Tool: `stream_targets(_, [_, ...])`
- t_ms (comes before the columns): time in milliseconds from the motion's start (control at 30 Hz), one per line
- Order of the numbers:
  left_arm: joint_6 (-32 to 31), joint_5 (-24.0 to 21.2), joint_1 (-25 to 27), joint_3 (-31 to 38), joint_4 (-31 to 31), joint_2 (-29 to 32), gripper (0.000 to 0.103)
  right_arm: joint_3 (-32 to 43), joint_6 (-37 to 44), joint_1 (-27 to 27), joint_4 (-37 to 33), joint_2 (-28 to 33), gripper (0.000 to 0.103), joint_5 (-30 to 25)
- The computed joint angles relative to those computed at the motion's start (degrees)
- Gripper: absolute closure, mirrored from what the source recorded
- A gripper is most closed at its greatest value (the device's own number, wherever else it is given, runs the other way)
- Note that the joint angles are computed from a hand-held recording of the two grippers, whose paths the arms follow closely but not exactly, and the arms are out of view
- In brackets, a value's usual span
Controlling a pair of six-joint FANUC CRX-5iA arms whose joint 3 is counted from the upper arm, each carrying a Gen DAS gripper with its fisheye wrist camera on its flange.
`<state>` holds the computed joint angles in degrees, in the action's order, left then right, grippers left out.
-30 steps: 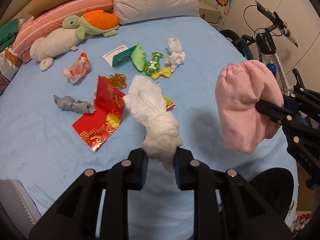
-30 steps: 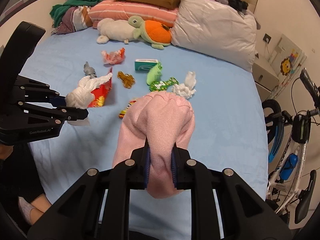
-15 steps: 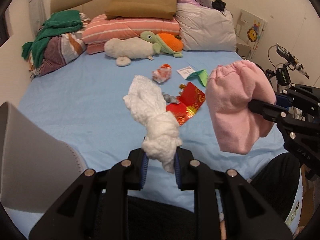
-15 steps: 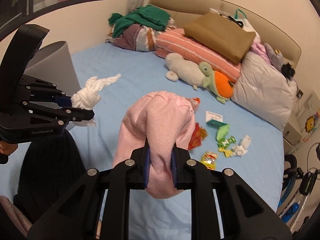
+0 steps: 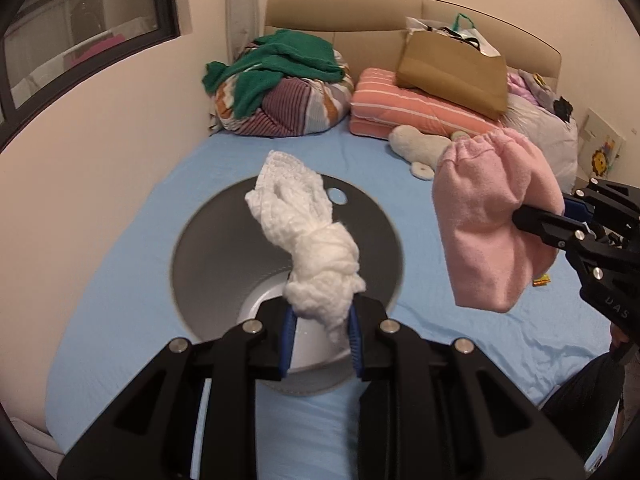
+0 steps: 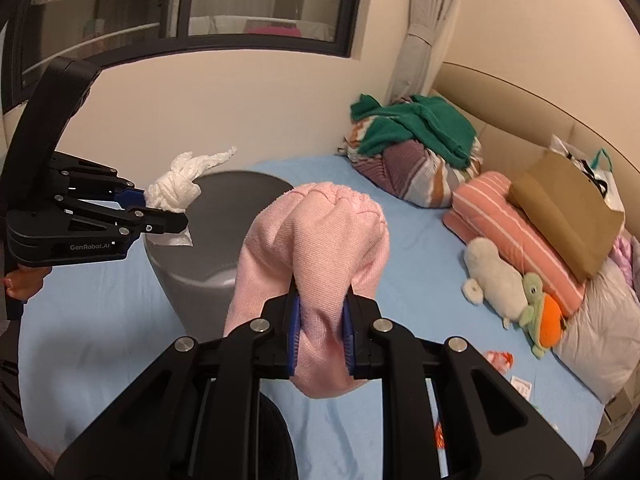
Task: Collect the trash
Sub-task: 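Carry tissue and pink cloth to the grey bin and release both, then move both tools back over the bed toward the red envelope and chip bag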
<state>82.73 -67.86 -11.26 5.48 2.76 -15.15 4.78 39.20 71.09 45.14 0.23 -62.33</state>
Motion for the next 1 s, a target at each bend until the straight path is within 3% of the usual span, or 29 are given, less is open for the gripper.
stream_targets(200, [-5.2,0.0,6.9,-0.3,4.9,-1.1,0.08,14.5,7.6,-1.8,-4.1,9.7,0.087,1.2])
stream_targets(367, [-13.4,-0.5,13.6,-3.7,13.1,-1.4,0.076,23.2,12.1,-2.7,-8.3,15.6,0.084,-0.7])
stream_targets(400, [-14.0,-0.6,13.9,-4.2,13.6,-1.1,0.076,24.4,12.9,-3.1,-9.0,16.5,0.08,-1.1])
stream_targets(433, [-15.2,-0.8,14.9,-4.6,14.4,-0.8,0.07,25.4,13.4,-3.4,-9.6,17.4,0.069,-1.8])
stream_targets(500, [-15.3,-1.5,15.7,-4.8,14.8,-0.1,0.054,27.3,13.9,-3.7,-9.4,19.2,0.051,-3.1])
stream_targets(533, [-15.3,-1.4,16.0,-5.0,14.8,0.0,0.044,27.4,13.7,-3.8,-8.8,19.6,0.041,-3.3])
stream_targets(567, [-15.3,-1.3,16.2,-5.2,14.8,0.0,0.039,27.7,13.8,-3.8,-8.4,20.1,0.039,-3.5])
stream_targets(800, [-14.7,-2.9,14.4,-4.1,13.3,1.6,0.039,27.1,13.1,-5.9,-10.5,19.3,0.038,-2.7])
stream_targets(1000, [-13.4,-1.9,8.8,-1.7,10.7,3.5,0.039,18.0,7.5,-6.7,-9.3,13.3,0.038,-1.5])
